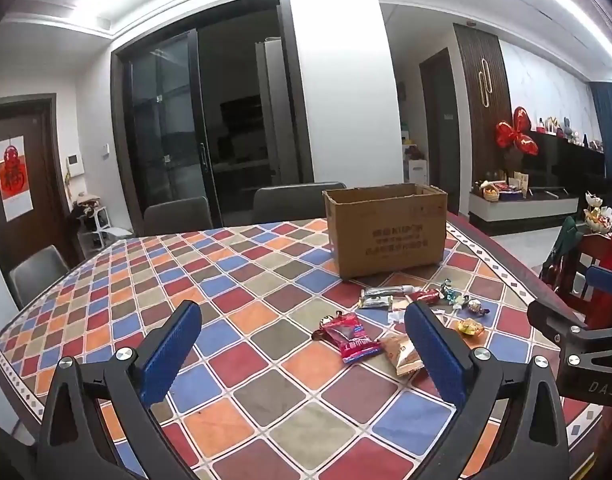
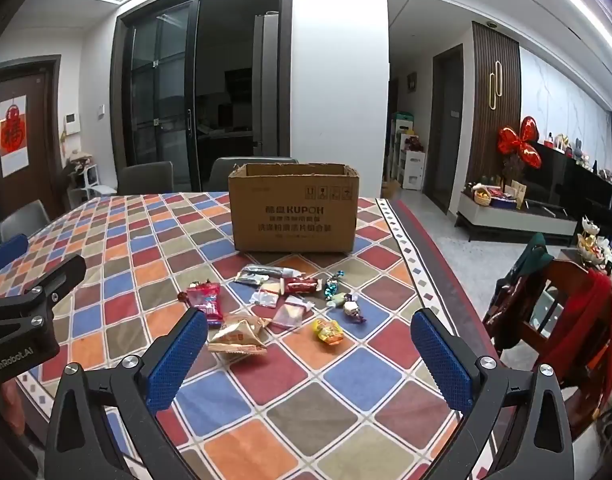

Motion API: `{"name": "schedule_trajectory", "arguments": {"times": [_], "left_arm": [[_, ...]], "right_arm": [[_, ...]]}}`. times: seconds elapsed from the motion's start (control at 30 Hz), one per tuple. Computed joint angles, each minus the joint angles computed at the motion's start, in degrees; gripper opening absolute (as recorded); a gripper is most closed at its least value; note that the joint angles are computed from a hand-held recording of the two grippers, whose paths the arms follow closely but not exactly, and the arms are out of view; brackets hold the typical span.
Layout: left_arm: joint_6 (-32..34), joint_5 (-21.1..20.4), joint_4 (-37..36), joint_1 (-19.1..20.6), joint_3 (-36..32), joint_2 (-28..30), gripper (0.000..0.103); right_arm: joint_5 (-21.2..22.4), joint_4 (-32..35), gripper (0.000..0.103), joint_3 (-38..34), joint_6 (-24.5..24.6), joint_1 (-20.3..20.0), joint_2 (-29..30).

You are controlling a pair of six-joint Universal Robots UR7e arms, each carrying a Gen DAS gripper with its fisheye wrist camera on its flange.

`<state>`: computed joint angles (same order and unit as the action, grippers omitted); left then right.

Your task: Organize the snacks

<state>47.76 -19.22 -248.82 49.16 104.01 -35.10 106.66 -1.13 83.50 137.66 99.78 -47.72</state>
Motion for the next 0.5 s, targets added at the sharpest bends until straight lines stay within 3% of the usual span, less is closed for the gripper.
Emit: {"name": "schedule_trajectory", "arguments": {"times": [0.5], "left_arm": [[1.0, 0.0, -0.6, -0.4, -0.2, 0.0, 0.103]], "right_arm": [[0.2, -0.4, 0.102, 0.1, 0.1, 0.2, 0.1]]}}
